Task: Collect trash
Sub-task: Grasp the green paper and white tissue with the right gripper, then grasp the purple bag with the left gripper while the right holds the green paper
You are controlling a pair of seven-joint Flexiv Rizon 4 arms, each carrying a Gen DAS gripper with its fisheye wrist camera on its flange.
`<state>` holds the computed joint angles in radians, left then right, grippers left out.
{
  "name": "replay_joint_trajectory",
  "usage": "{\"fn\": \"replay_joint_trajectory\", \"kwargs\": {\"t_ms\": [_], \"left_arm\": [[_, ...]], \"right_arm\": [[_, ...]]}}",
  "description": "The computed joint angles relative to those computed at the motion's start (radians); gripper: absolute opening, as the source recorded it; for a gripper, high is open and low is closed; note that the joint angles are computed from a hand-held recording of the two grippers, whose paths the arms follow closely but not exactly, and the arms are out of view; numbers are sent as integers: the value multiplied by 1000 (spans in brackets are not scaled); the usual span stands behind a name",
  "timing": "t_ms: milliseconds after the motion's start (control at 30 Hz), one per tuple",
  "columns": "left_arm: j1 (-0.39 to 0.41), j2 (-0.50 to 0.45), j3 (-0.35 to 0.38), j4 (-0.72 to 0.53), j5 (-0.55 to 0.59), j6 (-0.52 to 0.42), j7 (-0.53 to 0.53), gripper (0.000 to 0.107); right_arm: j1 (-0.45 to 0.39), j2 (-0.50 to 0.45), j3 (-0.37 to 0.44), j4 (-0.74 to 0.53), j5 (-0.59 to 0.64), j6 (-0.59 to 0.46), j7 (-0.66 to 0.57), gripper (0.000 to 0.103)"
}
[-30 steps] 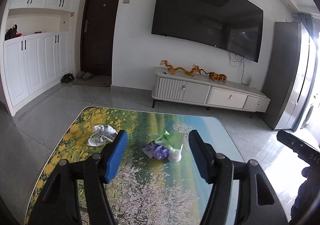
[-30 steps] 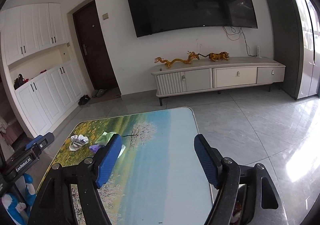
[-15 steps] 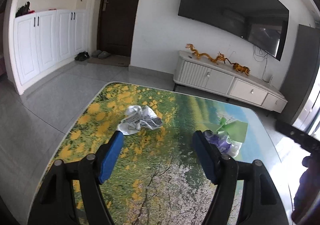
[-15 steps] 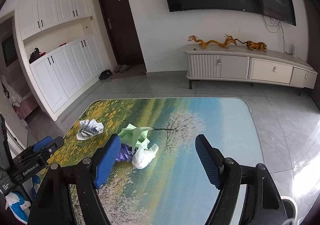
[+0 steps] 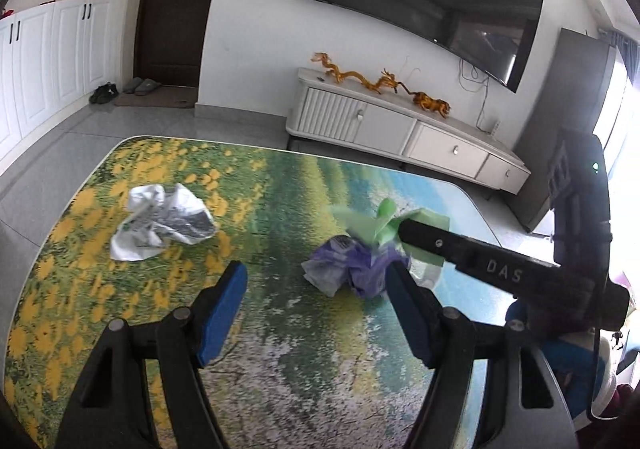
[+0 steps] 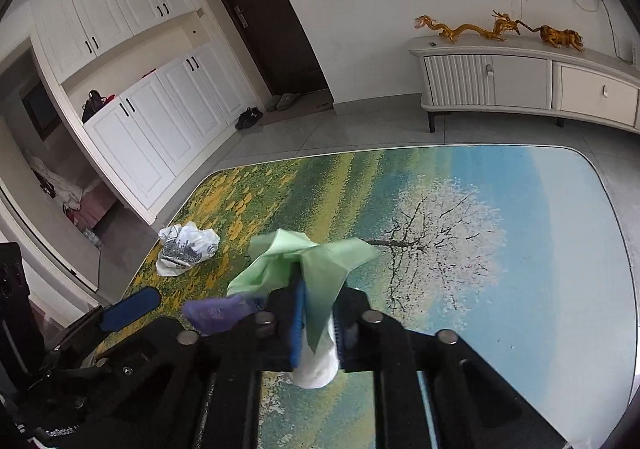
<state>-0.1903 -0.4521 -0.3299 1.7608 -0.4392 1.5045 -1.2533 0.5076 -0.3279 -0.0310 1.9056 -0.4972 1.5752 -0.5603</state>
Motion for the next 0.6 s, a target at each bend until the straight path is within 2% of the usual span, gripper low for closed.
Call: {"fn": "replay_joint_trajectory", "kwargs": {"t_ms": [167,300,367,467,500,600], "left_arm": [[-31,-36,12,-53,12,-53,-8,70],[-44,-46,4,-66,12,-55,-2,70],[-45,-45,-8,-63,12,-43,9,70],[-56,-55,-3,-80,21,-52,18,70],[-69,-58,10,-91,30,-59,13,70],[-115,-73,63,-128,67,-81,-17,70]], "right_arm": [[53,36,-94,76,-19,76,52,8],[164,74,-242,148,-32,140,102,7],[210,90,-297,182,4,187,104,7],[245,104,-332,213,70,244,81,7],[276,111,-362,222,93,249,67,7],[445,146,-524,266,175,248,11,7]]}}
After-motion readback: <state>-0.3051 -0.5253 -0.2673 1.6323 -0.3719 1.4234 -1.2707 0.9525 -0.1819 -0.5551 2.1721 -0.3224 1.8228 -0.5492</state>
